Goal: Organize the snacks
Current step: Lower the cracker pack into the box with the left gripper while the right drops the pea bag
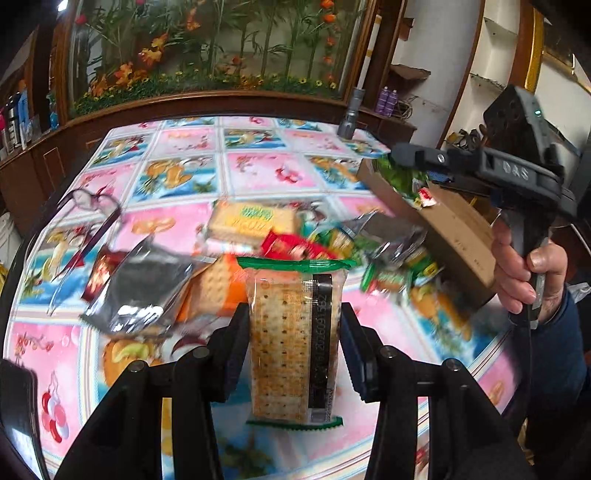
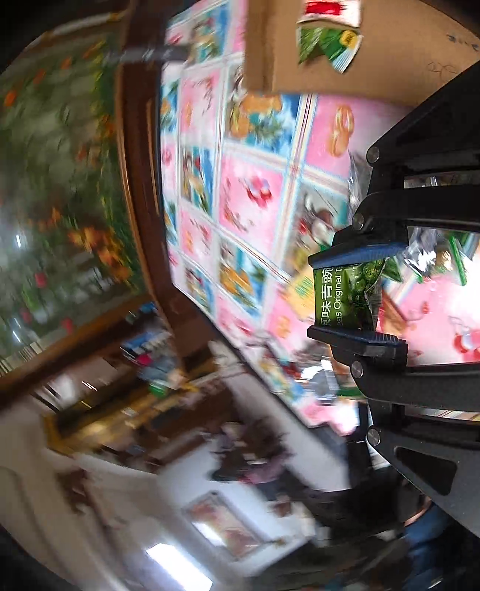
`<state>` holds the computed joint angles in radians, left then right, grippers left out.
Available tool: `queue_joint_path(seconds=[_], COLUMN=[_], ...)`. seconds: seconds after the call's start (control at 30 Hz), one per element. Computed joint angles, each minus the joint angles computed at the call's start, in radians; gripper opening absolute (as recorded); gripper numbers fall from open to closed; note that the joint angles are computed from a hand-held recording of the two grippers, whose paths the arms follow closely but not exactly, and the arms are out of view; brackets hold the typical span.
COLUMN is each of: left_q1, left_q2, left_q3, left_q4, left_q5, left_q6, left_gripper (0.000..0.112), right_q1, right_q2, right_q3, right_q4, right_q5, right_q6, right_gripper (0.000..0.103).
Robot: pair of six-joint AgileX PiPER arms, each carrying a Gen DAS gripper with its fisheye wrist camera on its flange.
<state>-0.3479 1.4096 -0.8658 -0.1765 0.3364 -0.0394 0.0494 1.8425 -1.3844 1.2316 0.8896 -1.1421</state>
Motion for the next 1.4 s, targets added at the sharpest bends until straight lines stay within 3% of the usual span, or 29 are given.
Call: queue_joint_path(seconds=[0.2, 0.43, 0.77, 0.97, 1.17, 1.4], left_q1=[-0.066, -0.125, -0.251, -0.262, -0.267, -0.269], left_q2=[0.088, 0.196, 0.329, 0.555, 0.79, 0.931], left_q3=[-0.128, -0.288, -0.603, -0.897, -1.193, -1.391], left_q4=[-0.018, -0.097, -0.095, -0.218, -0.162, -0.096], left_q5=[0.004, 0.027, 0.109, 0.233, 0.379, 0.483], left_q6=[0.009, 0.062, 0.056, 0.095, -0.04, -0.132], left_gripper=[0.046, 0.046, 0.046, 0.046, 0.046, 0.046], right_q1=[-0.124, -0.222, -0.299, -0.331, -0.331, -0.308], right_q2=[0.034, 0.051, -0.009, -0.002, 0.063, 0.114], right_q3=[-0.031, -0.06, -0.027, -0.053, -0.132, -0.188], right_q4=[0.101, 0.102, 0.003, -0.129, -0.335, -0.505], right_q5=[0.007, -0.037, -0.21, -0.251, -0.243, -0.231], right_q6=[0.11, 0.238, 0.367, 0.501, 0.709, 0.858], right_gripper=[0.034, 0.034, 0.033, 0.033, 0.033, 0.033])
